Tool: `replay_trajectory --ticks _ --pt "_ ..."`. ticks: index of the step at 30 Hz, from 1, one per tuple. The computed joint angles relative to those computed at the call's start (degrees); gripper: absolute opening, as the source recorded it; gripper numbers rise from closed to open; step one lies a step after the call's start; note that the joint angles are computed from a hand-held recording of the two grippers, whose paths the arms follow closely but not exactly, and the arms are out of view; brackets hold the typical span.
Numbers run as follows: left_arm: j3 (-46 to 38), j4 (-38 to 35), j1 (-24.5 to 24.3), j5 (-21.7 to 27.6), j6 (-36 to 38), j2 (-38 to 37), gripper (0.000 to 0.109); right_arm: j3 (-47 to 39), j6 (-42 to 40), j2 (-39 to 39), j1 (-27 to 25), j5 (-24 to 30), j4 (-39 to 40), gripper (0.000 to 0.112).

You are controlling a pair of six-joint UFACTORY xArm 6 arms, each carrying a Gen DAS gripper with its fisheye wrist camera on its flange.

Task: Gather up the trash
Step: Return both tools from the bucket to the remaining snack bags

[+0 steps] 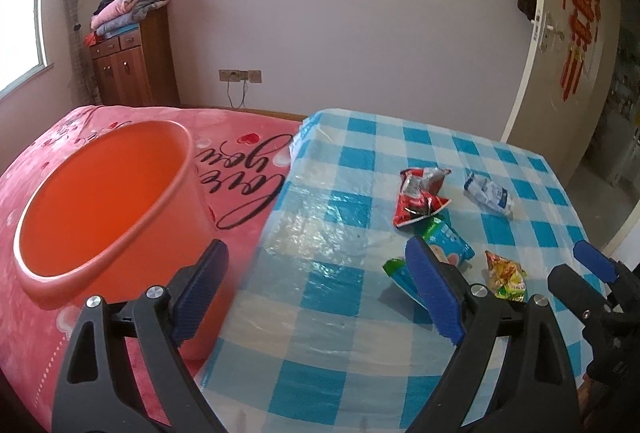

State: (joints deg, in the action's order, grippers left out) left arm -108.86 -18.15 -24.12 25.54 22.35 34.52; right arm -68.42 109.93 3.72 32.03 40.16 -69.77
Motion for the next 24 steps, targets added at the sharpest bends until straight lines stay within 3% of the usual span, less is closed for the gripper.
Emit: replay_trajectory --ticks 12,19,24 --pt "-0.03 6.06 -2.55 1.01 -3.51 1.35 0.09 9.68 10.29 -4.92 -3.97 -5.89 -4.16 0.094" --pt "-0.28 5.42 -3.76 2.16 -2.25 1.91 0.09 14.02 13.53 -6.86 -6.66 -9.21 -5.79 0.094" --pt "-6.15 1.81 -4.73 6.77 1.44 4.98 0.09 17.15 16.23 -8.35 -8.94 -11.79 -7.0 0.094"
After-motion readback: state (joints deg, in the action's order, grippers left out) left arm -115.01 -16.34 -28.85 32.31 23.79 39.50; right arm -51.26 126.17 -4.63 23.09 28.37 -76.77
